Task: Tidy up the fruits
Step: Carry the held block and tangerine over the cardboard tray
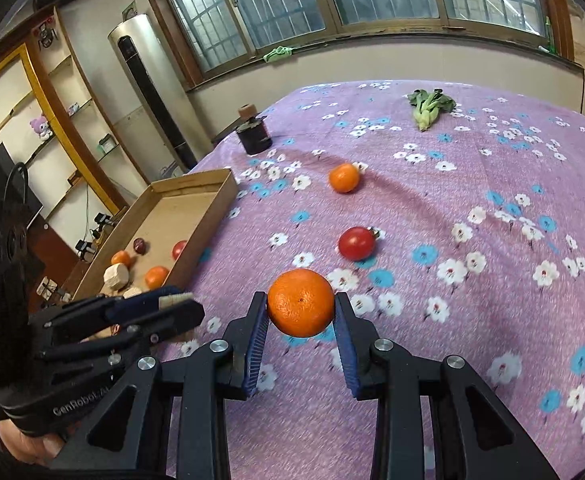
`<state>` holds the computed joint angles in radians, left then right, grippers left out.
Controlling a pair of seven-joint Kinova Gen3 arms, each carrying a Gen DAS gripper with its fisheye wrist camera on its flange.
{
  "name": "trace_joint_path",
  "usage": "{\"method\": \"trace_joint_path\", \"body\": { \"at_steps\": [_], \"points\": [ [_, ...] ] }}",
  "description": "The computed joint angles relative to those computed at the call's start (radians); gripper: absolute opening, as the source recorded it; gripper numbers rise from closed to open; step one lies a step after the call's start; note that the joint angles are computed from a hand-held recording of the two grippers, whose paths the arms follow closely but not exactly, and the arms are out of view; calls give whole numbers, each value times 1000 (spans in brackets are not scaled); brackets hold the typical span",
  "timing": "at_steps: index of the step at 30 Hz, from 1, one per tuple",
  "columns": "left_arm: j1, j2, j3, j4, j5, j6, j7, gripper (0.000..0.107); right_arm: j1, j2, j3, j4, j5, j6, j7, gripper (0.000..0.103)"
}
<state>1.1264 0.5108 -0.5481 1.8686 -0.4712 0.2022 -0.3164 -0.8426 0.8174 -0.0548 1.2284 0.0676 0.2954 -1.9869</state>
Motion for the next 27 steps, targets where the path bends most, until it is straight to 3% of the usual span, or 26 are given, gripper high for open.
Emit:
{"method": "trace_joint_path", "body": {
  "at_steps": [15, 27],
  "points": [
    [133, -16, -152, 79, 11, -49, 44, 28, -56, -6, 20, -4, 27, 25, -18, 33],
    [161, -21, -217, 125, 124, -92, -47, 28, -70, 27, 0, -77, 41, 83, 1, 33]
  ]
}}
